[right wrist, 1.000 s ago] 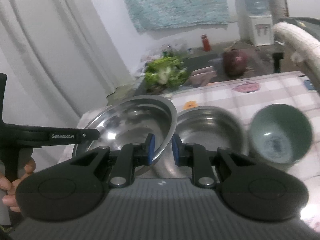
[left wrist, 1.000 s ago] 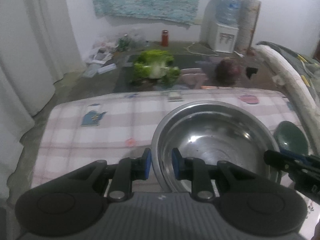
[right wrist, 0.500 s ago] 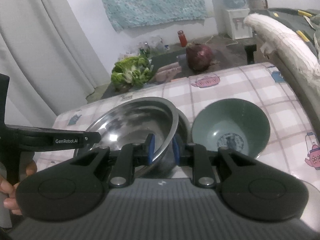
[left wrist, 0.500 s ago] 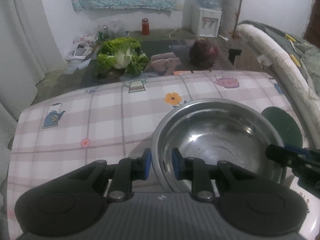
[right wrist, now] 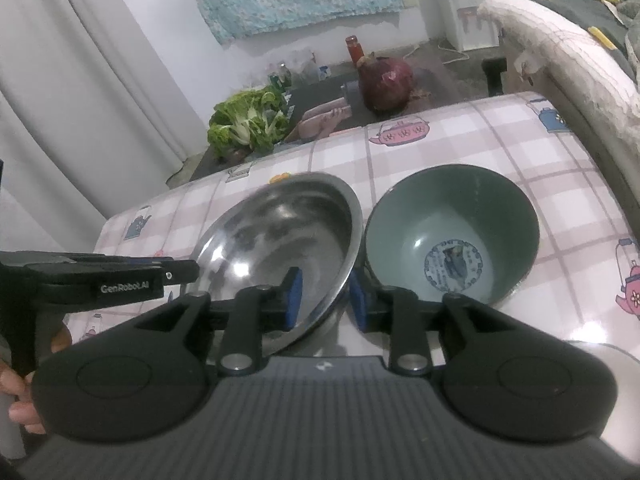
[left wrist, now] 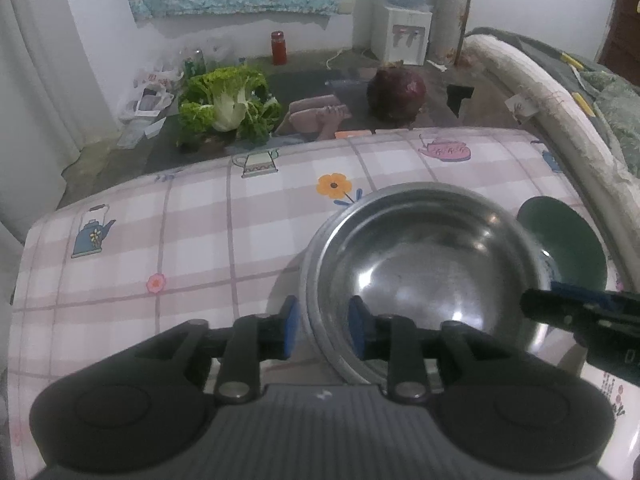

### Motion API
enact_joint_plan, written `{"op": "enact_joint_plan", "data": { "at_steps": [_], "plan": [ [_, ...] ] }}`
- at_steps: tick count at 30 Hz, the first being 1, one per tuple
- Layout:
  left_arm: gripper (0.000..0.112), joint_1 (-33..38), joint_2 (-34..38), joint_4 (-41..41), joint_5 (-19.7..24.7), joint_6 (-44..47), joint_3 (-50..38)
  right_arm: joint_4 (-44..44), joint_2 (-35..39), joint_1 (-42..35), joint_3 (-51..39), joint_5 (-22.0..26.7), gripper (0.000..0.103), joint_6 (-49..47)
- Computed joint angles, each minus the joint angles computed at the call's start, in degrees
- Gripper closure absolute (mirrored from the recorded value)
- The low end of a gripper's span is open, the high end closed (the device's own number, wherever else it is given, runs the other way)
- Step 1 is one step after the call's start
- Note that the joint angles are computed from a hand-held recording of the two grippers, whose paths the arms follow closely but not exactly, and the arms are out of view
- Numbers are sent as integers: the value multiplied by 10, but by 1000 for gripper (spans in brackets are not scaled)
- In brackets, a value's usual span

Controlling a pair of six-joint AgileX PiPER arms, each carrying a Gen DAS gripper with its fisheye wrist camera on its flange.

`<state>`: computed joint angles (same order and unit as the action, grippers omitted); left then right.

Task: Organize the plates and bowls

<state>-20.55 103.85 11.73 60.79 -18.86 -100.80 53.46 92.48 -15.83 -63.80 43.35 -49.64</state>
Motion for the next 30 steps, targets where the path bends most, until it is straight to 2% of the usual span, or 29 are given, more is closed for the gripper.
{"op": "enact_joint_plan", "data": {
  "at_steps": [5, 12, 17, 21, 23, 30],
  "plan": [
    [77, 2, -3, 13, -5, -6, 5, 5, -10, -14, 7, 14, 72, -10],
    [77, 3, 24, 21, 16, -6, -12, -21, 12, -5, -10, 24, 72, 27],
    [87, 14, 32, 1, 19, -1, -13, -20, 35, 2, -25, 29, 73, 51],
    [95, 17, 23, -5, 13, 4, 1, -13, 45, 4, -28, 30, 77, 52],
    [96, 17, 20, 0, 16, 3, 5, -7, 50, 3, -30, 39, 80, 50],
    [96, 37, -19, -7, 12, 12, 50, -4, 45, 18, -24, 62, 80, 45]
  ]
}}
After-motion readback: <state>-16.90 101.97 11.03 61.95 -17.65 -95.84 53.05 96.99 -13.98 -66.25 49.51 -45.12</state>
